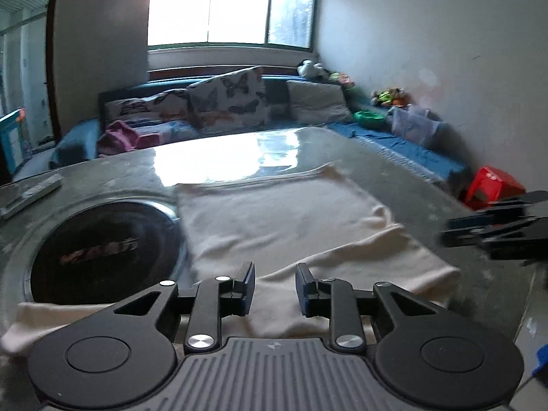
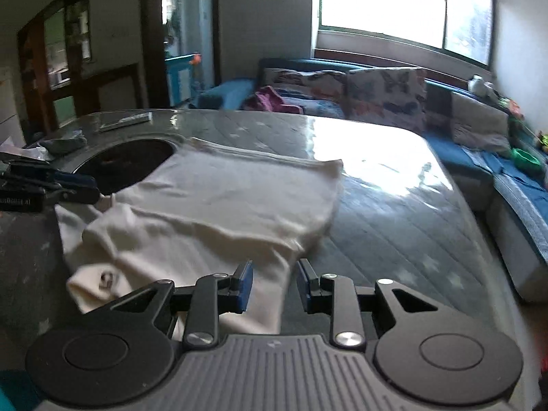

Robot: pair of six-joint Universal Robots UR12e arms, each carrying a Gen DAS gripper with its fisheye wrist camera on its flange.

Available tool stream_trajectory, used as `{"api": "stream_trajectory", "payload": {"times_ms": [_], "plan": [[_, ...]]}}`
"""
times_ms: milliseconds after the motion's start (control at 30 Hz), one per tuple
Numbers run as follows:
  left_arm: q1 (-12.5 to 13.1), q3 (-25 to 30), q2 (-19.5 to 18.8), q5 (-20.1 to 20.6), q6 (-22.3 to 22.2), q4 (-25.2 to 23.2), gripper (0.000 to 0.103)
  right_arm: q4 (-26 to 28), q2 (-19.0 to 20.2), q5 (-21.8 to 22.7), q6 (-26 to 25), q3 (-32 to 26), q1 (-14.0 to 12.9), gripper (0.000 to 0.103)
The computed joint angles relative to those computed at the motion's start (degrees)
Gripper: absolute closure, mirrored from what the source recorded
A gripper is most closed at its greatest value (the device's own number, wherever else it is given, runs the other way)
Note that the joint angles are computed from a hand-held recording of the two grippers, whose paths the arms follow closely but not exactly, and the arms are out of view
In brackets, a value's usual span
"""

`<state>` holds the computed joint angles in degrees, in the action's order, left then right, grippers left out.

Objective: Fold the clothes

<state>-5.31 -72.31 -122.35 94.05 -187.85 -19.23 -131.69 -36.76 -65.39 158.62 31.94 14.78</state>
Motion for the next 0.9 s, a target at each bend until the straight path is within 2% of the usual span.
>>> {"api": "stream_trajectory", "payload": {"times_ms": [133,233,300,500,600,733,900], "plan": [[0.1,1.4,-1.5,-2.1,-0.7,-1.9,0.076,5.6,5.1,0.6,-2.4,-8.7,1.0,0.076],[0.2,1.3,-1.8,-1.2,-1.7,-3.8,0.078,9.1,7.7,-0.3,-2.8,-13.1,1.3,0.078],[0.3,0.8,-1.6,-0.1,-2.5,-4.7,0.078,9.2,8.4,-0.6,-2.4,-13.9,1.3,0.079],[0.8,-2.2,0.3,0.9,-3.3,-1.8,0.077,9.5,8.2,0.1,-3.1,-14.2,1.4,0.079],[0.8,-2.3,0.3,2.4,-4.4,-3.5,0.077,11.8,9.4,1.0,-3.9,-16.9,1.8,0.079],[1.0,-3.9,1.4,2.7,-6.1,-2.1,0.077,14.8,11.1,1.6,-5.7,-20.3,2.5,0.079],[1.2,-5.3,2.6,3.3,-7.0,-0.9,0.076,16.1,11.9,5.0,-7.8,-22.1,3.6,0.079]]}}
